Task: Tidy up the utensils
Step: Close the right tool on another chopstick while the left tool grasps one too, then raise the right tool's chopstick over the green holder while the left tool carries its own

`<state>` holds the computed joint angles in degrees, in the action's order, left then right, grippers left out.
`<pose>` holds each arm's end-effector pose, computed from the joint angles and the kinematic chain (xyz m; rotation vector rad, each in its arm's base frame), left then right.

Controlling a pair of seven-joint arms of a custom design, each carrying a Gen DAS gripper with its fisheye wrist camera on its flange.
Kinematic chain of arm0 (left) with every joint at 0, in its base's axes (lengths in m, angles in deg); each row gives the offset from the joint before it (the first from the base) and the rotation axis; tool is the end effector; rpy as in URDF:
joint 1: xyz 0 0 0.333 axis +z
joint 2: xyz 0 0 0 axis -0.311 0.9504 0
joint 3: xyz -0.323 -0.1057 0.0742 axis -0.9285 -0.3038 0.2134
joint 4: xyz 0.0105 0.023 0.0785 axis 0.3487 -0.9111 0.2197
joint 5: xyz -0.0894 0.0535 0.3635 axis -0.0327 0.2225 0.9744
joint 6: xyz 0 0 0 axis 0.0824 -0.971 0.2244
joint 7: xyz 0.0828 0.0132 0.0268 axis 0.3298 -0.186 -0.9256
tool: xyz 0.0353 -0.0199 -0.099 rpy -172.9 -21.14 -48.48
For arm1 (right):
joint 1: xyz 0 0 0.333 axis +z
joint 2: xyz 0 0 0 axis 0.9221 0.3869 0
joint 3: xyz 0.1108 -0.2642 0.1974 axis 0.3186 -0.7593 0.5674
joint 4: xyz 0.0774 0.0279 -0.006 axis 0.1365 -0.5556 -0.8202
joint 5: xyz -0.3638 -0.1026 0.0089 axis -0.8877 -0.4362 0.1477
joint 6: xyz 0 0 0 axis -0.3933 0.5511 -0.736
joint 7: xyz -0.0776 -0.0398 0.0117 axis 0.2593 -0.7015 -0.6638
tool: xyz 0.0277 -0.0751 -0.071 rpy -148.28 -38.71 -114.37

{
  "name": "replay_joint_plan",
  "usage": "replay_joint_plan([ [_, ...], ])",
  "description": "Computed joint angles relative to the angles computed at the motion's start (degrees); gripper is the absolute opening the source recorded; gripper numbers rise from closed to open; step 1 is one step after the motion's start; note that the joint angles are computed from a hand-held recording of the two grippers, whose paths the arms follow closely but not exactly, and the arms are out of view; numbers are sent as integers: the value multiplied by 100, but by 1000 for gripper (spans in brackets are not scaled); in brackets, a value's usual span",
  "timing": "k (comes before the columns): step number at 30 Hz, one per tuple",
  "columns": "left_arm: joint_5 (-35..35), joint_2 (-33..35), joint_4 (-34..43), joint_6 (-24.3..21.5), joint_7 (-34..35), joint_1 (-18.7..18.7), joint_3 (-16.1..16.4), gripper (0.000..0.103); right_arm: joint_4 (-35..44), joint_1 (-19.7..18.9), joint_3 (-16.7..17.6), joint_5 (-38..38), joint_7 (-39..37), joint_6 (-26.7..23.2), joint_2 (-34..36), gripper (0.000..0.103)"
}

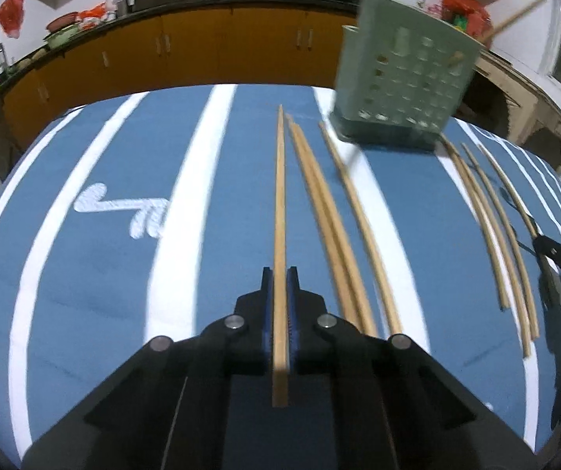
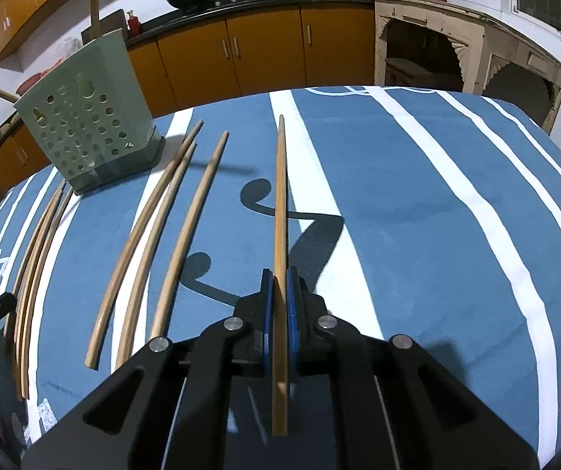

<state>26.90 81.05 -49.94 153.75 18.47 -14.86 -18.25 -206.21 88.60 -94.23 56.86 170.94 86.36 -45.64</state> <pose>0.5607 -0.0325 0.4498 -1.9285 1.7653 -0.6582 0.5787 0.1538 0.4427 -1.7071 1.8093 -0.5523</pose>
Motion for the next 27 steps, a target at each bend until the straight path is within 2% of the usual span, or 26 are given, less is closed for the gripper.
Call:
replay_joint_plan([
  [4, 313, 121, 165, -35, -348, 39, 132, 8, 6, 53, -64, -91, 56, 34, 19, 8],
  [8, -449, 83, 85, 35, 459, 242, -105, 9, -103, 23, -24, -53, -11, 79, -52, 8],
  [9, -842, 50, 28, 75, 838, 304, -206, 10, -129, 61, -68, -122, 43, 91, -71, 8],
  [11, -1154, 8, -50, 131, 1159, 296, -235, 12, -158, 138, -158, -315, 184, 92, -97, 8],
  [23, -726, -113, -247, 246, 885, 85, -13, 12, -440, -103, 93, -464, 342, 138, -312, 8],
  [27, -1065, -170, -331, 282, 1160, 94, -64, 19, -520, -100, 61, -726, 564, 191, -366, 9],
])
